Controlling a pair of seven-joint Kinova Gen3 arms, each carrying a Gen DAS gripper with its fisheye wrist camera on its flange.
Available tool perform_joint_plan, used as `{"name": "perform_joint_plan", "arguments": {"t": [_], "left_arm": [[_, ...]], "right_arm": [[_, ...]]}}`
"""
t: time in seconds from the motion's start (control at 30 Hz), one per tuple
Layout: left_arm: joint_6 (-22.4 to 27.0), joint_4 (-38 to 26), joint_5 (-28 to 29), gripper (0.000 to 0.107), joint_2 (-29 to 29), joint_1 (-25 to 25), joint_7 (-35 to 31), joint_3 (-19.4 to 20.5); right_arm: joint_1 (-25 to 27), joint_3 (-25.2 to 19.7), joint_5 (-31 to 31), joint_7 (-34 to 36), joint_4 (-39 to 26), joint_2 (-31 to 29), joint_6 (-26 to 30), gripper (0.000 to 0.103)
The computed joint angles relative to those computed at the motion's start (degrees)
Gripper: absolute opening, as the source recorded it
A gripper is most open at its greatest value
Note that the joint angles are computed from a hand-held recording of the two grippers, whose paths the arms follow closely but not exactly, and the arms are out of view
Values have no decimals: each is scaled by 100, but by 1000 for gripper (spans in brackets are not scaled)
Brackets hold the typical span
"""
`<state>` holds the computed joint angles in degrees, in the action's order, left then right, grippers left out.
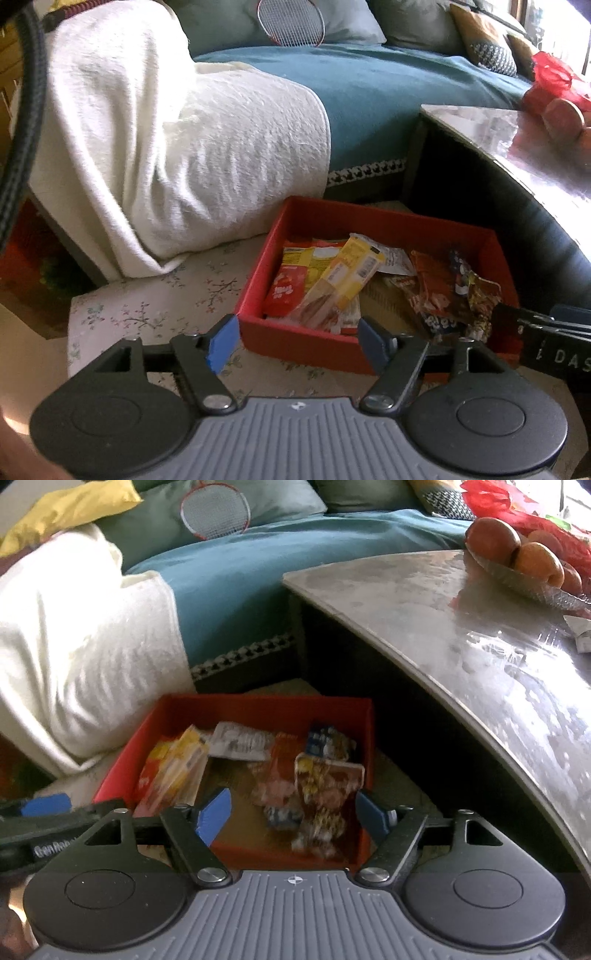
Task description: Organize snacks
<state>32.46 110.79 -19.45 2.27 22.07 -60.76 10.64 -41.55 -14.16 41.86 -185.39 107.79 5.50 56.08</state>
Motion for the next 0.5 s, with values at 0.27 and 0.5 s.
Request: {"name": "perform_joint_plan", "arguments": {"t": [0.27, 0.5], "left_arm": [[-128, 499, 833, 69, -653, -207, -864, -10], [-109, 820, 1373, 70, -1116, -481, -1315, 57]], "right_arm": [[-372, -265, 71, -374, -44, -69, 463, 84], [-668, -535, 124, -834, 68, -262, 693, 86]]}}
